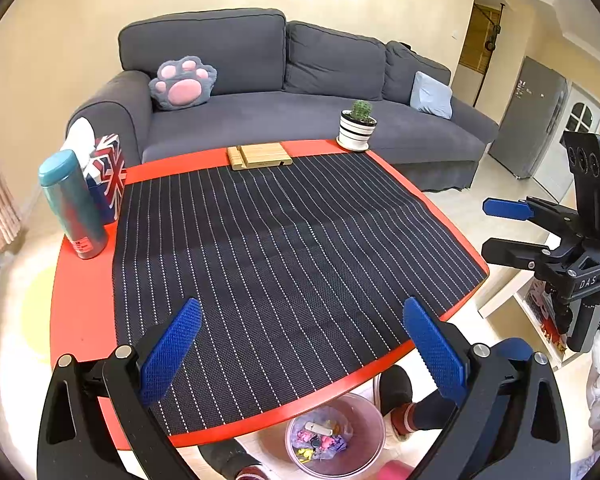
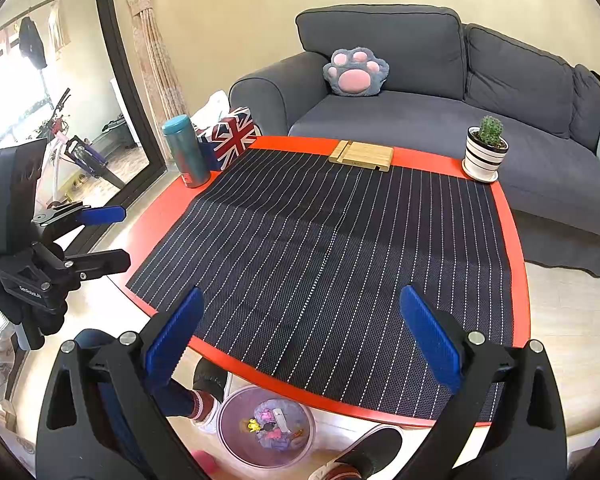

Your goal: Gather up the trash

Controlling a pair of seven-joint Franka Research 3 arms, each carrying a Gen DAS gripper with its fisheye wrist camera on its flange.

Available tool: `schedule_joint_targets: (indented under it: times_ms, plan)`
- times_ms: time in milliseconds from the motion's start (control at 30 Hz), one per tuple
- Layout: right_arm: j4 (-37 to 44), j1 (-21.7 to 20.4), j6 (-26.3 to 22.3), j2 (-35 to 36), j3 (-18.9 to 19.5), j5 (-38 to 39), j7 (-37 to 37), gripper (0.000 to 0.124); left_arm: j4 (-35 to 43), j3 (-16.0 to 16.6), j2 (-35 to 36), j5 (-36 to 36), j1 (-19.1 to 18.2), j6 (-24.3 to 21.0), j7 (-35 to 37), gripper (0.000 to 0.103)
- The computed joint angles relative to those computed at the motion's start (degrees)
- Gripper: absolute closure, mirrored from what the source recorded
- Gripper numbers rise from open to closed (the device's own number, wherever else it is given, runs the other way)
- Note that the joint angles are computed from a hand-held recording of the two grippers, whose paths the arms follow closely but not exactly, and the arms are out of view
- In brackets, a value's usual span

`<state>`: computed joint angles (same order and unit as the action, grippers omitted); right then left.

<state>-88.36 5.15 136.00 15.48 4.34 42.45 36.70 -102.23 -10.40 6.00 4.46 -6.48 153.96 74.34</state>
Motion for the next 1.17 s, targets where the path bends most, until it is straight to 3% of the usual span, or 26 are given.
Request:
schedule_joint_targets:
  times_ms: [867, 1167]
  plan:
    - [-1.12, -0.09, 0.21, -0.17, -0.06, 0.30, -0.69, 0.027, 0.57, -0.21, 0.44, -1.10, 0.07, -0.16, 0.90, 0.006]
    - [0.22, 0.13, -0.29, 1.20, 0.01, -0.78, 0.55, 0.027, 1.09, 0.49, 0.99, 3.05, -0.09, -0.46, -2.26, 0.006]
